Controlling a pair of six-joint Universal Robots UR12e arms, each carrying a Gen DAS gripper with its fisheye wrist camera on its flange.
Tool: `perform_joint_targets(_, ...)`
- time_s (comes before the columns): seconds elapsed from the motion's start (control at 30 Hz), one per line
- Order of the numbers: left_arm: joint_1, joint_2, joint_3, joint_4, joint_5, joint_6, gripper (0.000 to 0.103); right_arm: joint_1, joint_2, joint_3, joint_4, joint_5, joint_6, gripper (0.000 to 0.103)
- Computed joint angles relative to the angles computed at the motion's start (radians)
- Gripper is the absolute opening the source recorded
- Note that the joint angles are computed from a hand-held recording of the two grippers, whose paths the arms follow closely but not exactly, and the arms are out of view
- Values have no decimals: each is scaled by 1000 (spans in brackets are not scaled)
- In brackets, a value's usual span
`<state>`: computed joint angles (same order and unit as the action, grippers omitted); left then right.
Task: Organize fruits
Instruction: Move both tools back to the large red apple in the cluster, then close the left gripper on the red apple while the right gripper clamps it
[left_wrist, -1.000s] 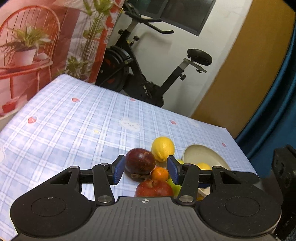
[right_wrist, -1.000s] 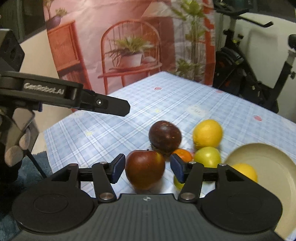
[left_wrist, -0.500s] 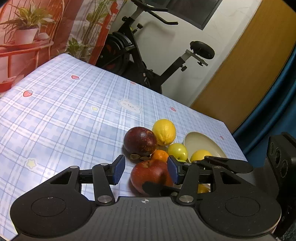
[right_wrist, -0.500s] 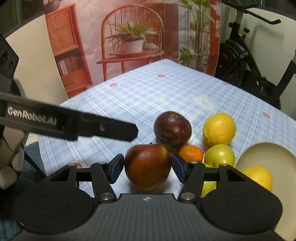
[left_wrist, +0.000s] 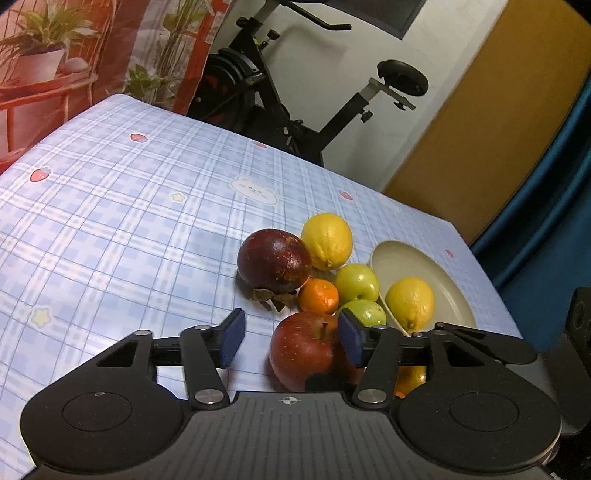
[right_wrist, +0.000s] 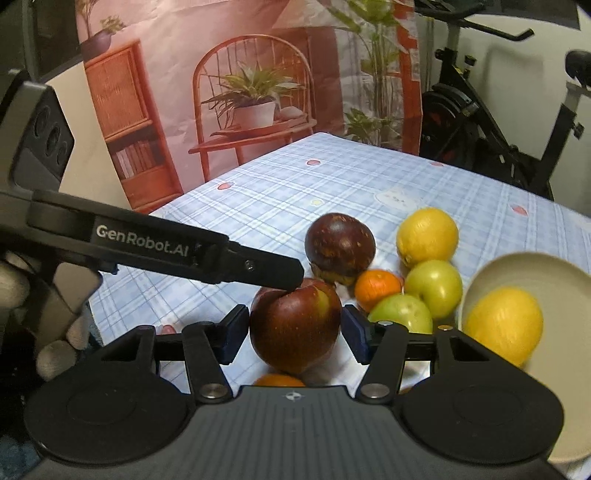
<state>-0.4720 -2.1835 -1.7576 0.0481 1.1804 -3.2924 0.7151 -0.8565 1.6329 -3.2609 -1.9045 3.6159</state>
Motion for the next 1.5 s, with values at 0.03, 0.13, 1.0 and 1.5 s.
perform_joint_targets(0.03,-2,0,-2,4,4,7,61,0,-2,3,-2,1,7,57)
perform_joint_targets(0.13,-2,3,-9,6,-3,14,62,4,-4,7,-4,-6,15,57)
perform_joint_targets(1.0,8,9,-41,33,-135,78,65,5,-14,27,0,18,65,57)
perform_joint_targets(1.5,-6,-4,-22,-16,-87,110,64,1,-5,9,43,19,59,60)
